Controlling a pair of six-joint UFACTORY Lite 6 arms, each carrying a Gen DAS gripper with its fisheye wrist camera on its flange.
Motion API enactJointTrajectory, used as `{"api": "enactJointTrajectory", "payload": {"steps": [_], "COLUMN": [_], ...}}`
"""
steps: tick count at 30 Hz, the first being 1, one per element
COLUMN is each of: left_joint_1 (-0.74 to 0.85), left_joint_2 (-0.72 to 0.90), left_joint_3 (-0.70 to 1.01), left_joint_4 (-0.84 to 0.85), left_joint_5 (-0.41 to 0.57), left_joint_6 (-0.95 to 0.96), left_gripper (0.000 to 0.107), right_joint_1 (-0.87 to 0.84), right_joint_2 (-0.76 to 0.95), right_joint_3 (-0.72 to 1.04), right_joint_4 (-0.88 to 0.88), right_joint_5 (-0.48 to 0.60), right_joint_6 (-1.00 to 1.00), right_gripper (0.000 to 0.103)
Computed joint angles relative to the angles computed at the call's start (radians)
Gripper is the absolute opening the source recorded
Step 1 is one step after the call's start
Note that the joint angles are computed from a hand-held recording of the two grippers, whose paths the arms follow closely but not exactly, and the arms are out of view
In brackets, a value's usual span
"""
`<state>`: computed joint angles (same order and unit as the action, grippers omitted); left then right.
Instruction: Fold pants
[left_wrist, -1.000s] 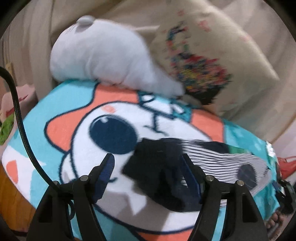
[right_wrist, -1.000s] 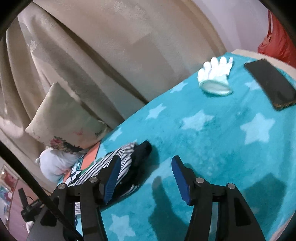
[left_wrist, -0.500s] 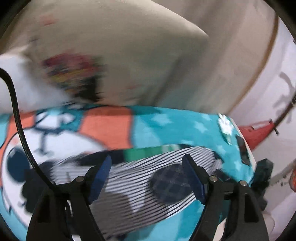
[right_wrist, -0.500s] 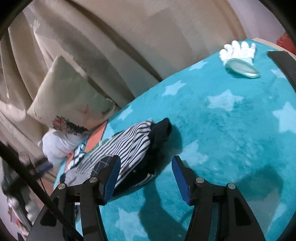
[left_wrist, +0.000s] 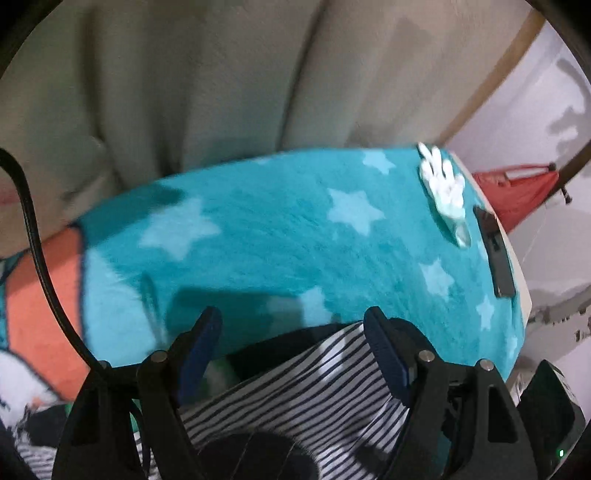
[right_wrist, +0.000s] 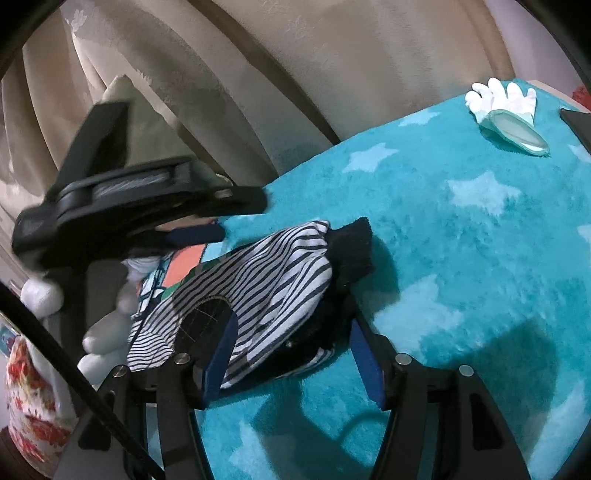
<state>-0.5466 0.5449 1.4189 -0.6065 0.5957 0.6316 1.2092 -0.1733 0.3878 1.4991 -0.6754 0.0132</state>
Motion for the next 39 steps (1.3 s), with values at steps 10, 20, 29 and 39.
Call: {"api": "enactJointTrajectory", "payload": {"steps": [10,20,29,39], "left_joint_1": [0.014,0.346,1.019,1.427], "left_joint_2": [-0.101,-0.516,-0.722,-0.504], "left_joint_3": [-0.136,-0.505,-0.694,-0.580], "left_joint_4": [-0.116,-0.342,-0.381,-0.393], "left_joint_5": [0.074,0.156,0.406,0.528], "left_joint_6": [0.160,0.459,0.768,0.973], "left_gripper": [0.017,0.017,0.049,0.062], "right_joint_1": [0.007,0.067,-0.017,0.099], "right_joint_2": [-0.026,0.166,0.604,0.386], "right_joint_3": [-0.004,0.339,0.821,0.727], "right_joint_4": [-0.061,0.077,0.170,0.240], "right_joint_5": [-0.057,-0.091,0.217,0.011], "right_joint_6": [0.019,-0.380,-0.770,-0.805], "right_gripper": [0.017,0.015,0.030,0.059]}}
